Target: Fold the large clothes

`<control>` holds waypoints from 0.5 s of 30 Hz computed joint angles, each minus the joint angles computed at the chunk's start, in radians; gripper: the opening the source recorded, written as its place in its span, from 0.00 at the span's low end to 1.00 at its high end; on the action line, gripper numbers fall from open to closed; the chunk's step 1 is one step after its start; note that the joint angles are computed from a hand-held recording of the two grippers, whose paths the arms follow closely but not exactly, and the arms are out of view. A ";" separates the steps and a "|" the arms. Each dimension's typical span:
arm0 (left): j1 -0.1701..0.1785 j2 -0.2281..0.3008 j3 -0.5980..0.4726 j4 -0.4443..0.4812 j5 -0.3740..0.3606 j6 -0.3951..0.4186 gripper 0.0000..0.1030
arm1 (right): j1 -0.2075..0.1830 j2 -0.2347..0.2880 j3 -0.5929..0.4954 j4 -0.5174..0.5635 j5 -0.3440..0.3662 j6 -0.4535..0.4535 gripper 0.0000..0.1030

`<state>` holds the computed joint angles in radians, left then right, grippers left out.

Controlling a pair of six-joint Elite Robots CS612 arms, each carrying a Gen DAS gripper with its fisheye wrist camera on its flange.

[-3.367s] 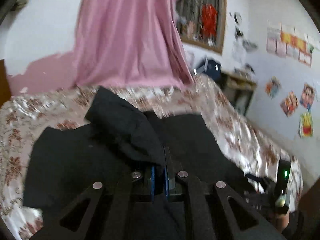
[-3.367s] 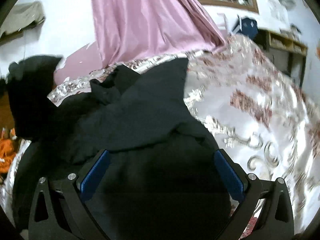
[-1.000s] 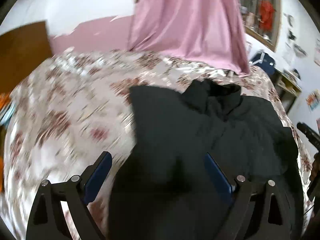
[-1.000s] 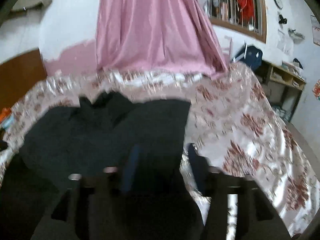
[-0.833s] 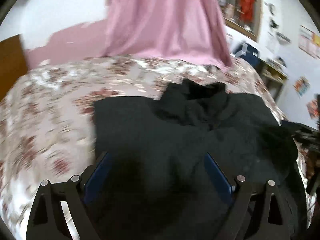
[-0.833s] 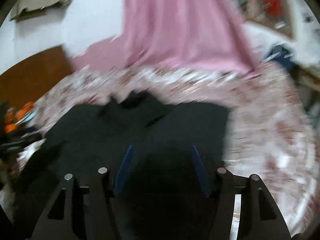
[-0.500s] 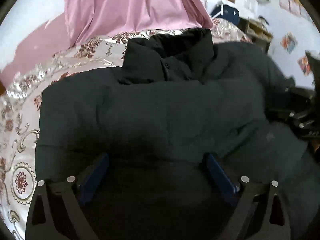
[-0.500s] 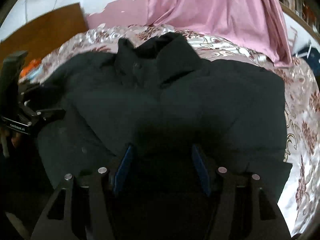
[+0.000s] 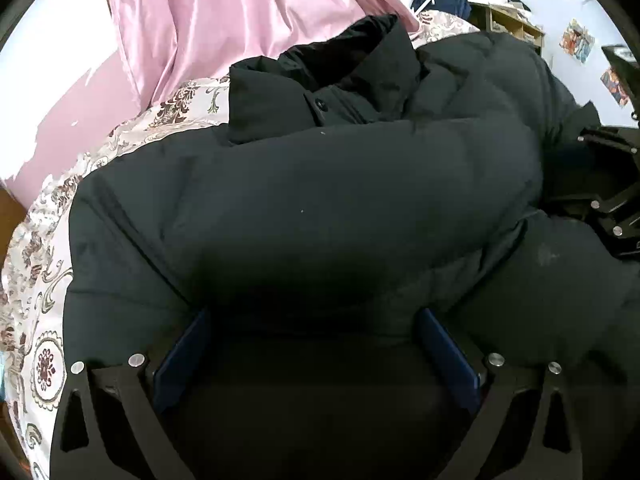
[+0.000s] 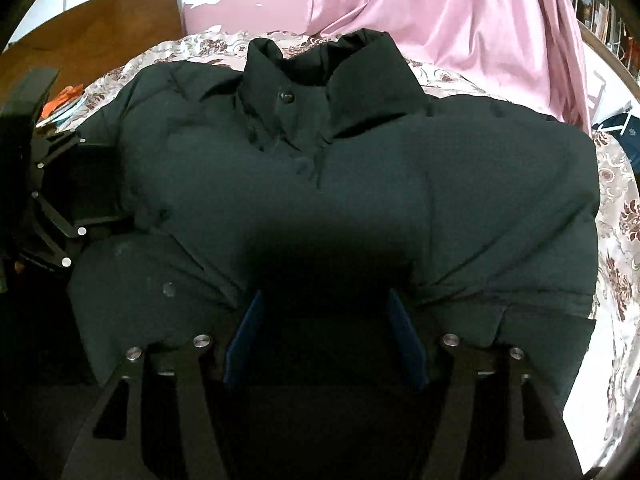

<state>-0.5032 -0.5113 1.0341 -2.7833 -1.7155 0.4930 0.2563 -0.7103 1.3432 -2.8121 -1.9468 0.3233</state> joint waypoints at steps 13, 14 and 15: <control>0.004 0.003 -0.003 -0.005 -0.023 0.002 1.00 | 0.007 0.012 -0.004 -0.044 -0.032 -0.026 0.62; 0.008 0.003 -0.009 0.007 -0.044 -0.002 1.00 | 0.005 0.008 0.003 -0.058 -0.020 -0.023 0.62; 0.018 0.004 -0.024 0.037 -0.092 -0.011 1.00 | 0.002 0.002 0.013 -0.076 -0.004 -0.018 0.63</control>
